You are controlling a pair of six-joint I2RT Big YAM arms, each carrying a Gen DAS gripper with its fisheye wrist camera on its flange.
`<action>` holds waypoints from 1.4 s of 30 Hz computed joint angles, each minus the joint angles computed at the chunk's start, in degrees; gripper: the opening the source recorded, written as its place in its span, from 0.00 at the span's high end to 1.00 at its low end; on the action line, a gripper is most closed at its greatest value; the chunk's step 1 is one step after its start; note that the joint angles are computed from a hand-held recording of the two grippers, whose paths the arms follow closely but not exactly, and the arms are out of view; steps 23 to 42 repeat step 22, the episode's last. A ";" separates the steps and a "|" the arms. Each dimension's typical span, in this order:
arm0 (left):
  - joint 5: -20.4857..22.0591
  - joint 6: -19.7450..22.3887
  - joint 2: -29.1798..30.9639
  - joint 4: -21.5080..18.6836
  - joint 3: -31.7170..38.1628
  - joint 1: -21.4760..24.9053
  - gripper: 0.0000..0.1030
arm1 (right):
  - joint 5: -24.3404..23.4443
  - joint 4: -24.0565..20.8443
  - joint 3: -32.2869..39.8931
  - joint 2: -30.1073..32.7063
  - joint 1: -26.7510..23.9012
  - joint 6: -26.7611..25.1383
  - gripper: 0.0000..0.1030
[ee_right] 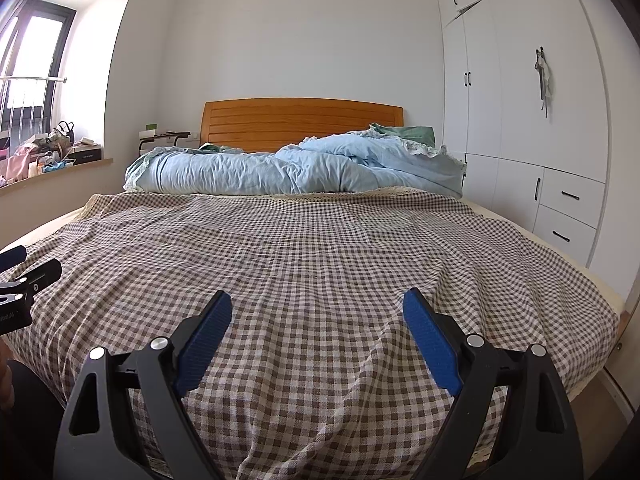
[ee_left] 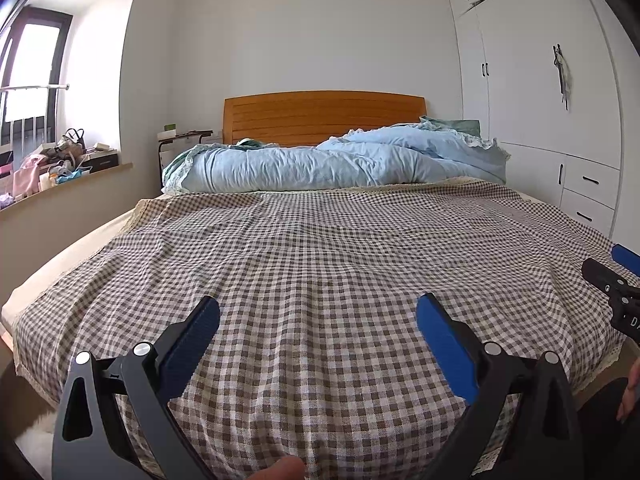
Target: Collect trash
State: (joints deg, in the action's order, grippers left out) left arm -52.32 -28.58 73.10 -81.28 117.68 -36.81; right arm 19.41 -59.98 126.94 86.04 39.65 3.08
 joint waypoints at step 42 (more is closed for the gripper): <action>0.69 -1.42 0.22 -1.47 0.22 0.95 0.07 | -0.43 -0.03 -0.26 -0.13 -0.24 -0.13 0.19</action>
